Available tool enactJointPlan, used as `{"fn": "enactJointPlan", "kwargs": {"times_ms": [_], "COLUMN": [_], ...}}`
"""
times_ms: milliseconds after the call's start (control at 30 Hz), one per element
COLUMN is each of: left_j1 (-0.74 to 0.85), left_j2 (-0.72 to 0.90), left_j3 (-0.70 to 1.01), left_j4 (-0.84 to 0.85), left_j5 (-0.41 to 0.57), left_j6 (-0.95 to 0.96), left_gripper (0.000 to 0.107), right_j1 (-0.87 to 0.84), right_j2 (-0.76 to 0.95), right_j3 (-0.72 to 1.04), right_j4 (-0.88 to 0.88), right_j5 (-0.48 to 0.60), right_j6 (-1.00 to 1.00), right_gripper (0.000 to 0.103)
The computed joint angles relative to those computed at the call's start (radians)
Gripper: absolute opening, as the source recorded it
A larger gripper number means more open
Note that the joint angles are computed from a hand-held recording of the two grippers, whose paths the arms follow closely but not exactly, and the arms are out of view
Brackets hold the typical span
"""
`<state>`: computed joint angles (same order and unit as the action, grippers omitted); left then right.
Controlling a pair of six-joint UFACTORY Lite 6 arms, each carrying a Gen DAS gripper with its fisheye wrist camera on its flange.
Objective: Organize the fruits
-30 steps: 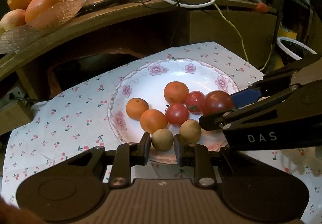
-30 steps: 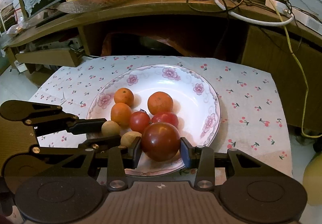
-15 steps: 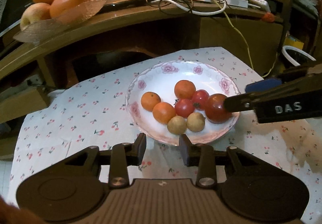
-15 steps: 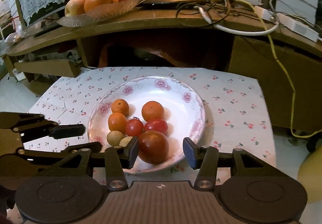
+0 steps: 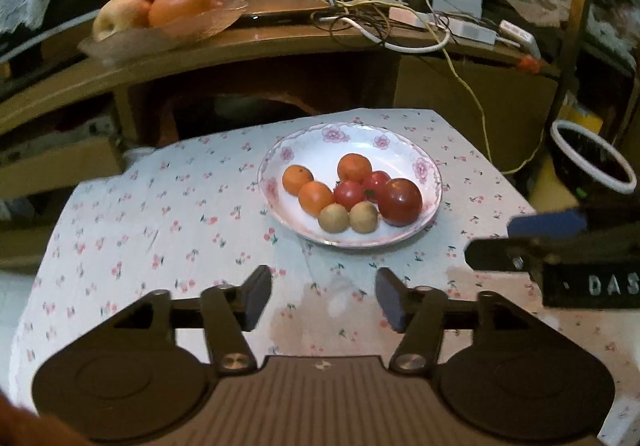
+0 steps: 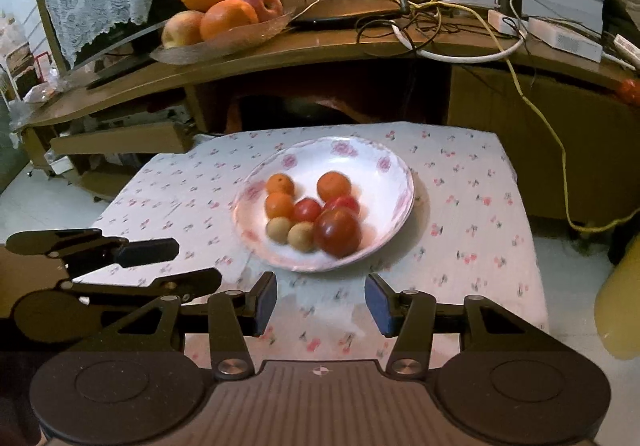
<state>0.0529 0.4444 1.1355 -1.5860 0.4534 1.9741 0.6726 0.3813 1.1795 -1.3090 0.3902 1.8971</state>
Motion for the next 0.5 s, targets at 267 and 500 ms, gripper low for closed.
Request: {"fn": "enactJointPlan", "kwargs": {"times_ms": [267, 500], "left_j1": [0.037, 0.068], "left_j2": [-0.156, -0.28], "left_j3": [-0.199, -0.349], "left_j4": [-0.122, -0.198], "left_j5": [0.003, 0.014], "left_j6": [0.129, 0.221], "left_gripper": [0.09, 0.103], "right_j1": [0.12, 0.204], "right_j2": [-0.091, -0.139], "right_j3": [-0.114, -0.169], "right_j4": [0.003, 0.015], "right_j5": [0.092, 0.16], "right_j6": [0.132, 0.203], "right_gripper": [0.052, 0.053]}}
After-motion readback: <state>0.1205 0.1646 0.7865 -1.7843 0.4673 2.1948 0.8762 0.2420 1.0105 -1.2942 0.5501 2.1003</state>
